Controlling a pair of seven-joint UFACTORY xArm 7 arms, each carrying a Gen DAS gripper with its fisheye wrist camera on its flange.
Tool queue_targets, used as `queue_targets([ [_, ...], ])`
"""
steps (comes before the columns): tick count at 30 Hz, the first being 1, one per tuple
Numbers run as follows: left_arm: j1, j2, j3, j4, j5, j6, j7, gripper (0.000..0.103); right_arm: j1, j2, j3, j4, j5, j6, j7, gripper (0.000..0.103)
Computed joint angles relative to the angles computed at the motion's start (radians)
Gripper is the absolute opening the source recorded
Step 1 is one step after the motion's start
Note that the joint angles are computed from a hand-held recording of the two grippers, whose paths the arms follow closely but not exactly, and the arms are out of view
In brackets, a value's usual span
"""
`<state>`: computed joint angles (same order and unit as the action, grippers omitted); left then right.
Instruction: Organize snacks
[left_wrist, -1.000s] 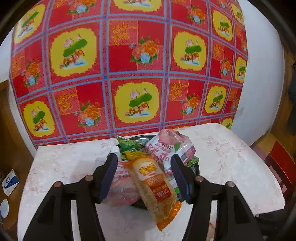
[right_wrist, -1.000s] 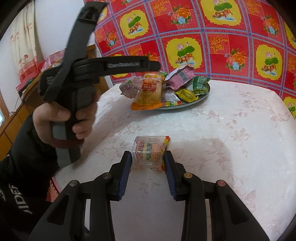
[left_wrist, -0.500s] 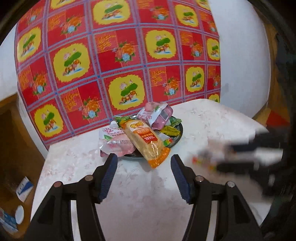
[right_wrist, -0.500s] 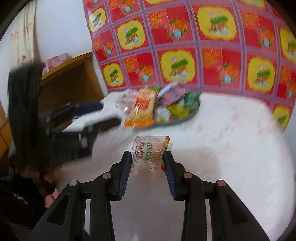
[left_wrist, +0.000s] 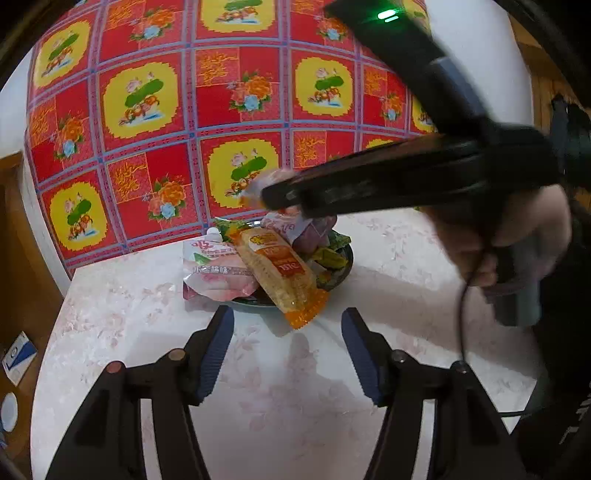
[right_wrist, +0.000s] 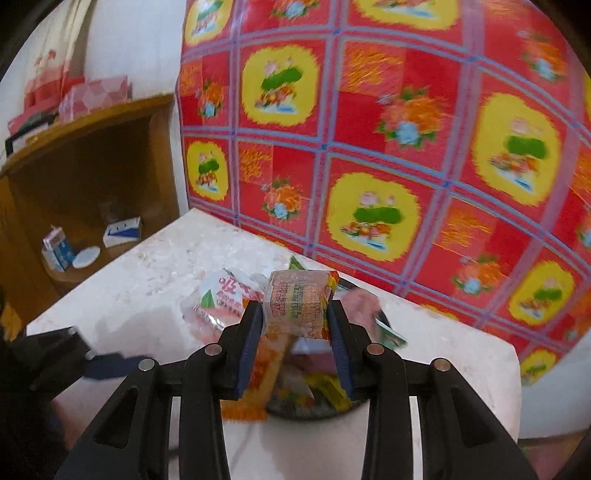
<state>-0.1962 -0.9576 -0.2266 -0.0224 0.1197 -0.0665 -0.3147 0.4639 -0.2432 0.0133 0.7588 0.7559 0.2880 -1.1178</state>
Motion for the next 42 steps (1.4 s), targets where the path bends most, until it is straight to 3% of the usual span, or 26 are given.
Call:
queue_targets([
  [9, -0.086, 0.039, 0.167, 0.003, -0.036, -0.007, 0.079, 0.066, -0.076, 0.127, 0.080, 0.094, -0.191, 0.021, 0.201, 0.038],
  [12, -0.102, 0.051, 0.209, 0.009, -0.063, 0.007, 0.098, 0.067, -0.089, 0.144, 0.092, 0.104, -0.224, 0.009, 0.239, 0.047],
  [16, -0.104, 0.048, 0.209, 0.008, -0.086, 0.009, 0.109, 0.067, -0.081, 0.136, 0.080, 0.110, -0.120, 0.013, 0.168, 0.067],
  [18, -0.104, 0.047, 0.202, 0.008, -0.091, 0.009, 0.113, 0.067, -0.068, 0.115, 0.069, 0.101, -0.043, 0.000, 0.106, 0.072],
  [25, -0.119, 0.058, 0.224, 0.017, -0.112, 0.021, 0.131, 0.067, -0.057, 0.013, 0.041, 0.018, -0.010, -0.002, 0.087, 0.072],
  [34, -0.072, 0.060, 0.180, 0.019, -0.131, 0.029, 0.094, 0.066, -0.008, -0.157, -0.035, -0.149, -0.046, 0.012, 0.097, 0.072],
  [36, -0.054, 0.051, 0.157, 0.015, -0.130, 0.030, 0.075, 0.066, 0.001, -0.198, -0.052, -0.176, -0.059, 0.014, 0.114, 0.072],
  [40, 0.033, -0.001, 0.035, -0.003, -0.114, 0.038, -0.013, 0.066, 0.017, -0.280, -0.075, -0.240, -0.103, -0.009, 0.153, 0.072],
  [42, 0.019, -0.042, 0.029, -0.014, -0.098, 0.069, -0.031, 0.066, 0.026, -0.309, -0.084, -0.267, -0.134, -0.020, 0.176, 0.072],
])
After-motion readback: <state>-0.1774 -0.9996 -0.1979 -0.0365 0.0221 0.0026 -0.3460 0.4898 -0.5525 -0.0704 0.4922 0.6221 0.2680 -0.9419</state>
